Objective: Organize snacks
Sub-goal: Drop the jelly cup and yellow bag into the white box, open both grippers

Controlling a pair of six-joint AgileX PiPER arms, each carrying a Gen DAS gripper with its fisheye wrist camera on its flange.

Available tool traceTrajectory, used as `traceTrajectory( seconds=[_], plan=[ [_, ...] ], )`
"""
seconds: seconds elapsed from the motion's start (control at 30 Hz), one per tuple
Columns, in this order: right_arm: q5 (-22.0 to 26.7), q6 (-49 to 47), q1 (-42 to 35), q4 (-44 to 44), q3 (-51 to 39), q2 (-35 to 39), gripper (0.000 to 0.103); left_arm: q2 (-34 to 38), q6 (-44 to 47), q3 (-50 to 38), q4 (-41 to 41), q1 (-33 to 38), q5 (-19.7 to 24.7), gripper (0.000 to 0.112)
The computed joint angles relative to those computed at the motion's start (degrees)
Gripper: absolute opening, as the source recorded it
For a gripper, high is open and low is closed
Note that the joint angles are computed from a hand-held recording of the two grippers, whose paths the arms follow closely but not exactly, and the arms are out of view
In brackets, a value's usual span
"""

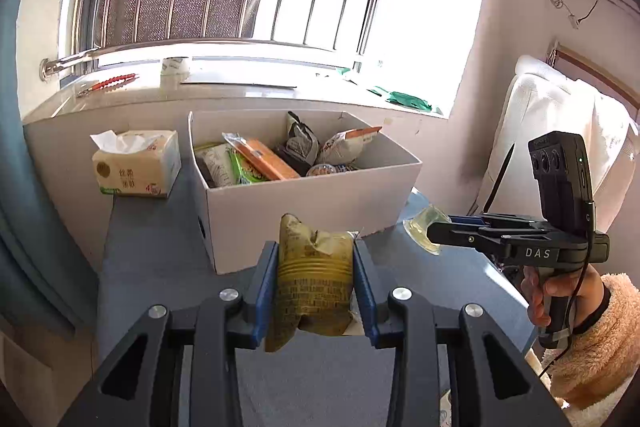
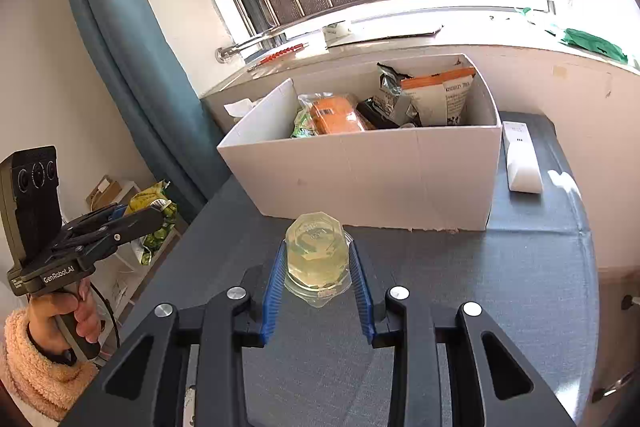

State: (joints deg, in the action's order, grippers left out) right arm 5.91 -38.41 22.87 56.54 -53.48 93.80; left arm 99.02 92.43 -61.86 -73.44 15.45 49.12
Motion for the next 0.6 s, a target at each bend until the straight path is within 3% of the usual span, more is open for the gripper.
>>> traceTrajectory(
  seconds=[0.23,0.3,0.4,0.5,0.57,0.6],
  plan=[
    [5.5,22.1,-3.4,-25.2,-15.3,3.6,0.035,14.6,-19.6,-27.5,5.3,-6.2,-0.8,0.039],
    [7.7,26.8,-4.4,-30.8,-20.9,6.4,0.035,19.2,-27.1,-35.8,10.4,-8.4,-2.4,0.039],
    [12.7,33.4,-6.5,-37.5,-30.5,11.9,0.035,25.8,-37.0,-47.3,16.9,-10.5,-1.0,0.039],
    [16.8,39.0,-8.0,-42.3,-37.4,16.8,0.035,29.7,-44.3,-54.5,23.6,-12.7,-1.4,0.040],
    [18.0,44.7,-8.4,-47.0,-39.5,18.5,0.038,32.7,-51.6,-60.4,30.1,-14.0,0.7,0.052],
    [19.8,45.0,-9.1,-45.9,-40.9,19.5,0.055,33.8,-54.4,-62.4,31.9,-14.2,1.7,0.078]
  ],
)
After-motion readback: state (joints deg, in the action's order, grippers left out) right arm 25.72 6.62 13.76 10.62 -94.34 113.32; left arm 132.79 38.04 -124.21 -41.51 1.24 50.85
